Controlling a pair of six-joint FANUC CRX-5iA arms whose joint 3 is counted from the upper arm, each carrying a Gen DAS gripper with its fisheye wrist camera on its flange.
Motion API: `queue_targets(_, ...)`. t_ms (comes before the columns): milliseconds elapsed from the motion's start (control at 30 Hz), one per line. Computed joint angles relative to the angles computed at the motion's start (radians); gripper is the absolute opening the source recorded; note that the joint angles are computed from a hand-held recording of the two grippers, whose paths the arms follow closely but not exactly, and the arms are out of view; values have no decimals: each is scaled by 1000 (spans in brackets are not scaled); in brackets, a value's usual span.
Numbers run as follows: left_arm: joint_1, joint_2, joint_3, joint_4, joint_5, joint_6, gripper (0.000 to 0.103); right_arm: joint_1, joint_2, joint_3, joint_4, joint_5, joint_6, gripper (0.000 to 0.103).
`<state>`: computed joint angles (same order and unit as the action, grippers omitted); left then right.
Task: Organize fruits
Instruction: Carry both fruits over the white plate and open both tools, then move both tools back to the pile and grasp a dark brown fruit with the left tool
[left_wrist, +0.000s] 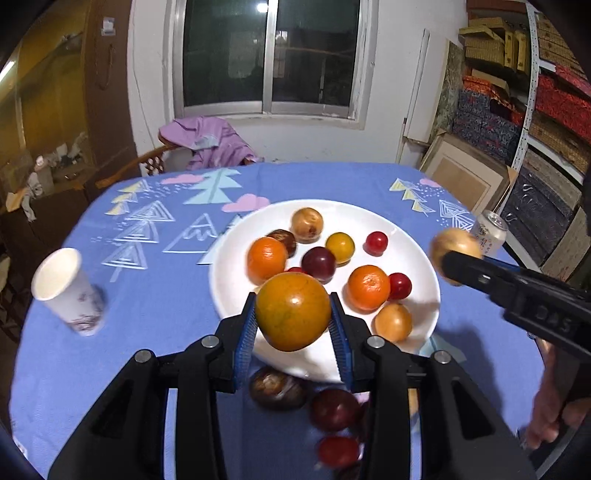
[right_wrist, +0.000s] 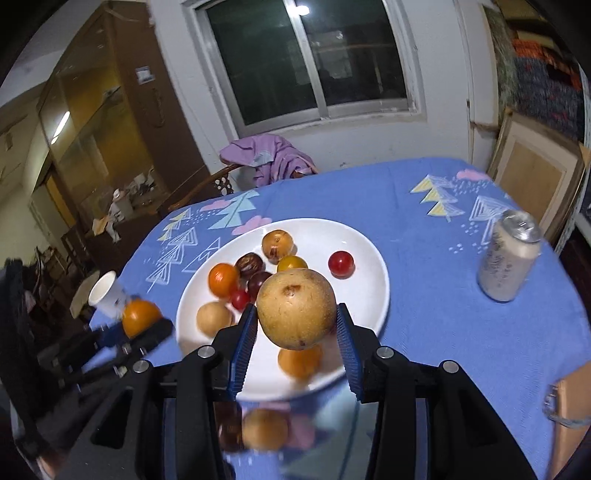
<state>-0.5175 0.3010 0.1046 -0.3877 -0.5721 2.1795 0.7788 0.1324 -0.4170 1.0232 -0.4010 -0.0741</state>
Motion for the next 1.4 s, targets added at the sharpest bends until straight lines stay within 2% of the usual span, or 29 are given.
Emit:
queue_targets(100, -2, 69, 56, 28, -15, -41, 37, -26, 83, 77, -119, 12, 78, 44)
queue_targets(200, -4, 111, 86, 35, -23, -68, 37, -55, 132, 96, -108, 47, 73, 45)
queue_targets(233, -4, 117, 91, 28, -24, -67, 42, -62, 140, 98, -106, 59, 71, 45)
queue_targets(267, -4, 117, 88, 16, -13, -56, 60, -76, 143, 86, -51, 77, 17, 45)
queue_targets(333, -8, 116, 87, -28, 1, -7, 79, -105, 141, 59, 60, 112, -87, 57)
queue_targets(367, -13, 115, 90, -59, 1, 24, 79, -114, 136, 49, 93, 121, -119, 59)
queue_targets(433, -7, 111, 82, -37, 8, 1, 79, -125, 127, 34, 149, 125, -176, 61)
queue_targets(533, -6, 100, 75, -41, 4, 1, 89, -131, 110, 24, 168, 135, -205, 63)
queue_targets(700, -20, 63, 49, -75, -10, 32, 89, -121, 64, 3, 178, 136, -231, 66)
queue_targets(800, -32, 12, -12, -101, -2, 60, 90, -112, 8, -38, 243, 146, -292, 71)
queue_targets(900, -49, -25, -60, -128, -16, 67, 90, -69, -54, -86, 276, 114, -287, 76)
queue_targets(967, -67, -49, -92, -161, -34, 101, 90, -60, -100, -146, 397, 107, -372, 83)
queue_targets(1000, -71, -60, -108, -164, -36, 106, 90, -47, -114, -164, 414, 89, -383, 85)
queue_targets(1167, -87, -122, -193, -177, -27, 150, 90, 29, -168, -255, 400, 14, -364, 85)
queue_targets(1300, -56, -168, -297, -17, 67, 16, 90, 100, -176, -275, 222, -30, -223, 85)
queue_targets(1400, -90, -155, -295, -16, 74, -39, 90, 95, -179, -279, 235, -31, -243, 85)
